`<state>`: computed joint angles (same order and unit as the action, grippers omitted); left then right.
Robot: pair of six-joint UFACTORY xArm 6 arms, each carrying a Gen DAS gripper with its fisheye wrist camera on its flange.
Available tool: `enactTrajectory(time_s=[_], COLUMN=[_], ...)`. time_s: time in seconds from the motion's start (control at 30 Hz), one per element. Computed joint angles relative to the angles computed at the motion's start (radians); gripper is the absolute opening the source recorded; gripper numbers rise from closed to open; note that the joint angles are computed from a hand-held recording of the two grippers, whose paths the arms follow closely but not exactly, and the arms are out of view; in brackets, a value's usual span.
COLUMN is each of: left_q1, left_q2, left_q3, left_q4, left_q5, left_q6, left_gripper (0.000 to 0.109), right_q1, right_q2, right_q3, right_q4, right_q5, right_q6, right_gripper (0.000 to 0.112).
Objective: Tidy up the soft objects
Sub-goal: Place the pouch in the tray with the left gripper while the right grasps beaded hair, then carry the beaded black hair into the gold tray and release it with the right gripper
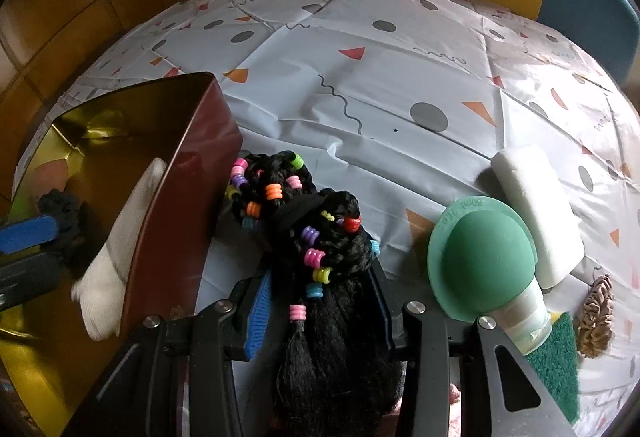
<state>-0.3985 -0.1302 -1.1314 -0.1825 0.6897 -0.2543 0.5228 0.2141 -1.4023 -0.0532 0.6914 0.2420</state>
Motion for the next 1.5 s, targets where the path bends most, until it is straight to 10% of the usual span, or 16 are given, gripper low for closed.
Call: enactTrajectory(time_s=[0.5,0.97,1.5], left_q1=[-0.074,-0.053,0.019], left_q2=[-0.397,-0.537,-0.683], left_q3=[0.284,0.39,0.486], left_q4=[0.352,0.33,0.316], left_q5=[0.004,0.059,0.069], left_q6=[-0.303,-0.352,-0.376], left_gripper=[0.065,0.065,0.065], right_q1=[0.025,0.062,0.014], right_q2=[0.016,0.006,-0.131], right_q3=[-0.037,-0.033,0.073], right_q4=[-0.142,-0.262,-0.084], right_q5=[0.047,0.071,-0.028], right_q6=[0.127,0.259,0.303], right_gripper=[0.041,0.021,0.015])
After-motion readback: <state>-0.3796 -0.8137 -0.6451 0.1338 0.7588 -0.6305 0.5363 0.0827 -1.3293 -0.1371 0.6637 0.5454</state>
